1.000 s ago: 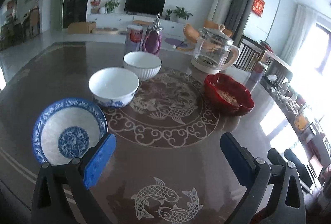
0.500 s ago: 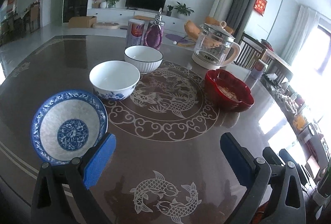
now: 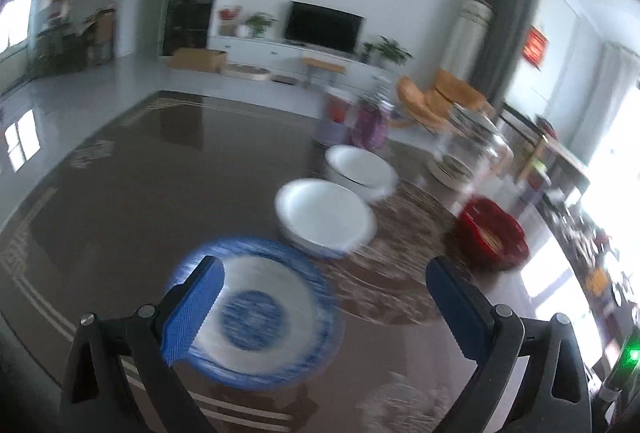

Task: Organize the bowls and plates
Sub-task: 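Move the right gripper toward the blue-and-white plate, then close the right gripper on the plate rim and lift it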

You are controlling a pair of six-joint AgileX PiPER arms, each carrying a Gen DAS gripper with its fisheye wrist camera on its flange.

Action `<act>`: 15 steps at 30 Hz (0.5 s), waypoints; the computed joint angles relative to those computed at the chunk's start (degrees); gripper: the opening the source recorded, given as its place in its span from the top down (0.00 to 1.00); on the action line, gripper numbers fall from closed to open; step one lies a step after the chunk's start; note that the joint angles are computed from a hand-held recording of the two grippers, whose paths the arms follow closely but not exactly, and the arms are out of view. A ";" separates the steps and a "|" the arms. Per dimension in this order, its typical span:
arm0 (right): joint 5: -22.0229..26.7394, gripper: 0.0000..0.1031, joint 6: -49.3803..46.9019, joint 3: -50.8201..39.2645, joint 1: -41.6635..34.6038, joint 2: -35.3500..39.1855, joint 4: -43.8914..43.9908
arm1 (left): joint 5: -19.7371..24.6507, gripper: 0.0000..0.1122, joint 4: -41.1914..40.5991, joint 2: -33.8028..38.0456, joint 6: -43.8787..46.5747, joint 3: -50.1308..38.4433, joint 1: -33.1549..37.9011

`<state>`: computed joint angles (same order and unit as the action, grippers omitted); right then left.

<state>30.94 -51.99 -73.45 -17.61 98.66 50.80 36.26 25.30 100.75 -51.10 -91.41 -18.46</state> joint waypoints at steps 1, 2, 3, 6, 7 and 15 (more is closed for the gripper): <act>0.58 0.29 0.35 -0.28 0.82 -0.02 -0.91 | -1.26 0.11 -1.20 -1.69 0.73 2.37 2.45; 1.37 0.29 0.18 -0.71 1.37 0.11 -1.16 | -2.29 0.11 -2.97 -2.87 2.14 4.43 4.91; 2.93 0.29 0.26 -1.54 2.27 0.33 -1.27 | -2.87 0.11 -4.34 -3.34 3.40 5.68 6.39; 10.08 0.29 2.93 -7.51 6.91 3.37 -2.06 | -0.87 0.11 -14.14 -0.58 15.06 4.07 11.46; 12.86 0.29 5.35 -11.68 9.41 5.71 -3.51 | 3.40 0.11 -16.45 2.30 19.92 0.32 12.20; 24.26 0.29 17.82 -29.65 21.05 19.53 -8.40 | 1.77 0.11 -17.14 4.59 23.76 3.55 14.58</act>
<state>55.20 -34.16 -103.10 3.44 118.19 42.40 38.03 8.16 105.34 -27.33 -87.86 -3.88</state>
